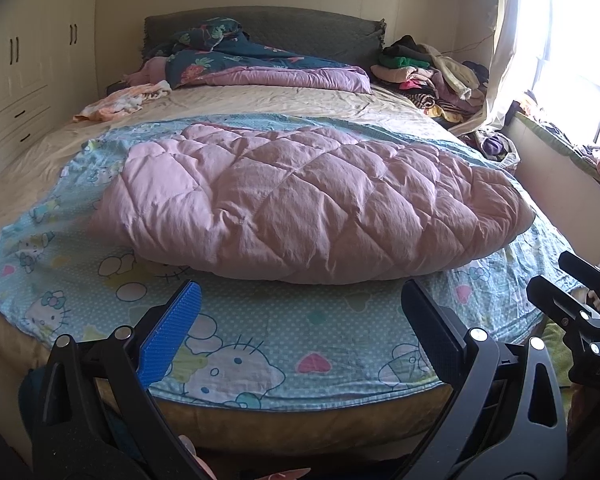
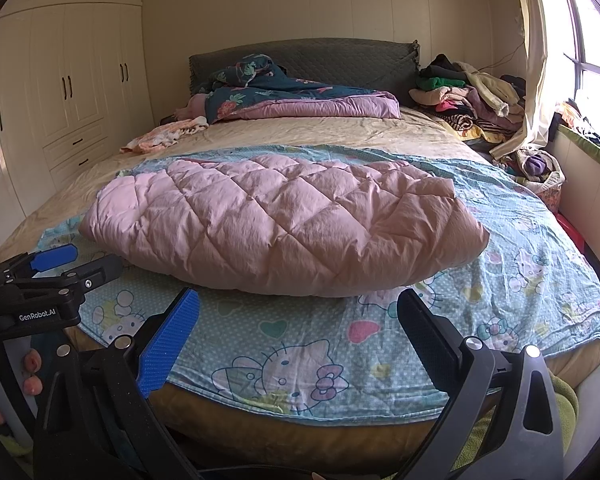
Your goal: Fold large clothes
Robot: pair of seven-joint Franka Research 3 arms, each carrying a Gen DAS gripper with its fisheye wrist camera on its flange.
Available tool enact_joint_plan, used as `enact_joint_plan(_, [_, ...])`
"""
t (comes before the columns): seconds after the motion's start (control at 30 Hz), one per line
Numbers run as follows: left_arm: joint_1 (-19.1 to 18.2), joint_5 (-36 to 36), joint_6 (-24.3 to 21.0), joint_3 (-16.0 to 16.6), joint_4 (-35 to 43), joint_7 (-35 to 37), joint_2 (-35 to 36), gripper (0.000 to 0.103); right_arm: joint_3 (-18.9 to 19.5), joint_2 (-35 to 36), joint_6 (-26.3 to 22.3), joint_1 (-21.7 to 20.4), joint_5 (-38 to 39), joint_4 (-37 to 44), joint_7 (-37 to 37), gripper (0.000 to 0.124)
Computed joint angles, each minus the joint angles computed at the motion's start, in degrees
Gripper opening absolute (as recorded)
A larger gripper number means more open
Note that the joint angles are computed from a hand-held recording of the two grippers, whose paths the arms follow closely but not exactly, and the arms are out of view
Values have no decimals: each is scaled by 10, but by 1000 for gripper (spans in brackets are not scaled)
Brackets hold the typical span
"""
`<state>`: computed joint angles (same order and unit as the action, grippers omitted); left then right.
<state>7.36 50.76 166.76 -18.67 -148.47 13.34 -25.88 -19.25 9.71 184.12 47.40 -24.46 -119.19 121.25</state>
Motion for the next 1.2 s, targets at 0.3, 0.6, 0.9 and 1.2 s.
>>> enact_joint_plan(0.3, [1, 1, 3, 1, -2, 0, -2, 94, -4, 0, 1, 4, 0, 0, 1, 99])
enact_joint_plan(0.6, [3, 0, 5, -1, -4, 1, -6, 94, -3, 0, -2, 2, -7, 2, 5, 99])
enact_joint_plan(0.9, [1, 1, -8, -2, -5, 12, -13, 94, 7, -5, -9, -10, -31, 1, 30, 99])
enact_joint_plan(1.2, [4, 0, -20, 5, -18, 10, -24, 94, 48, -39, 22, -79, -32, -36, 68, 99])
